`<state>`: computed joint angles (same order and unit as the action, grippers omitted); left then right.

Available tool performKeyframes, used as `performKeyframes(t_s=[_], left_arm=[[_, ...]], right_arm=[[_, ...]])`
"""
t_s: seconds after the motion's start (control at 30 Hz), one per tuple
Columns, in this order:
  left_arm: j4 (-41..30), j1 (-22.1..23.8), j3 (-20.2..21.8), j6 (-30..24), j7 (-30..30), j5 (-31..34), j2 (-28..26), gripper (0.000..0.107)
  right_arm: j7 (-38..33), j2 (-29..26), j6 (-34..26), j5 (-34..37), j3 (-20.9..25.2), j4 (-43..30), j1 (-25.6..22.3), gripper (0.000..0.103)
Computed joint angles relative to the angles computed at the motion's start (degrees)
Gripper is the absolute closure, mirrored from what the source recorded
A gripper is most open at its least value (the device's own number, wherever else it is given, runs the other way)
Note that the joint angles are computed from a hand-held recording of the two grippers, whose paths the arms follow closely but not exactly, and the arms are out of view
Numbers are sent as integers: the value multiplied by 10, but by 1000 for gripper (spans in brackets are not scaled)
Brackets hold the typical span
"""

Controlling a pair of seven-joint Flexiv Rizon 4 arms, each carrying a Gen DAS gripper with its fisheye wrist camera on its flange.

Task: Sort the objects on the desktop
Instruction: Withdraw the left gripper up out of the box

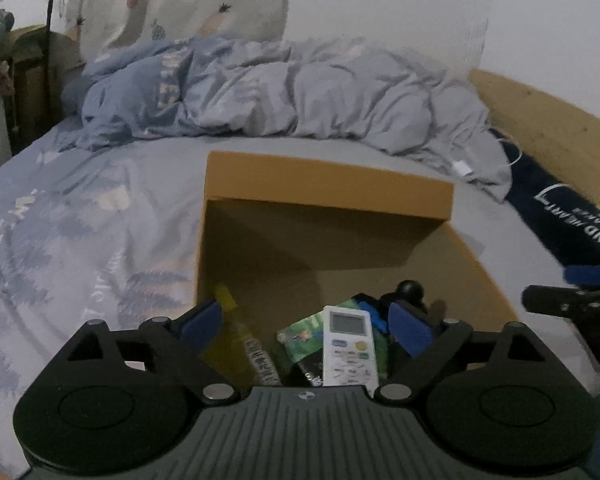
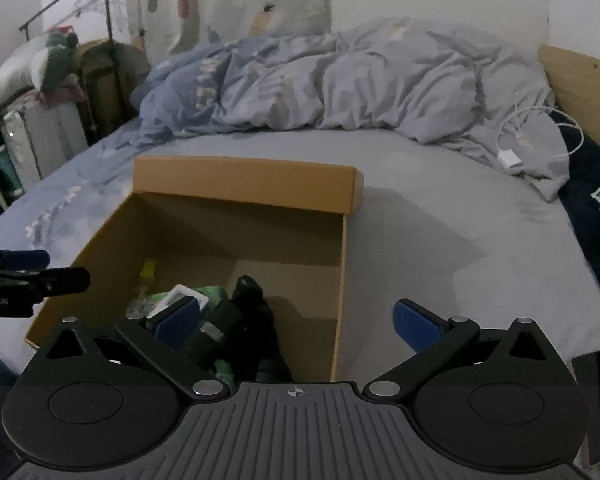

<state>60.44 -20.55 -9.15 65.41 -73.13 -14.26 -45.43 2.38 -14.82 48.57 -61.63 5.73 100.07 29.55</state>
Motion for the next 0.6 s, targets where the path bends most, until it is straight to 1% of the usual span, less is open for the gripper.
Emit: performKeyframes(t_s=[0.03,0.13,0.27,0.47,0.6], left_arm=[[-6,-2,1,-2,-2,1,-4,4],[-10,-4,1,4,-2,2,-10,4],[-18,-7,11,-6,-11,8,-14,4],[-19,0,3,-10,-15,2,-16,4],[-33,1,4,-34,-14,1,-23,4]], right_arm=[[6,0,-5,-6,-2,0,2,0],[20,1,-19,-14,-3,2,3,0],[32,0,-13,-9,-1,5,-3,0],[38,-3,-10,-1,-2,6,-5,0],[36,-8,-10,2,-3,4,-5,0]])
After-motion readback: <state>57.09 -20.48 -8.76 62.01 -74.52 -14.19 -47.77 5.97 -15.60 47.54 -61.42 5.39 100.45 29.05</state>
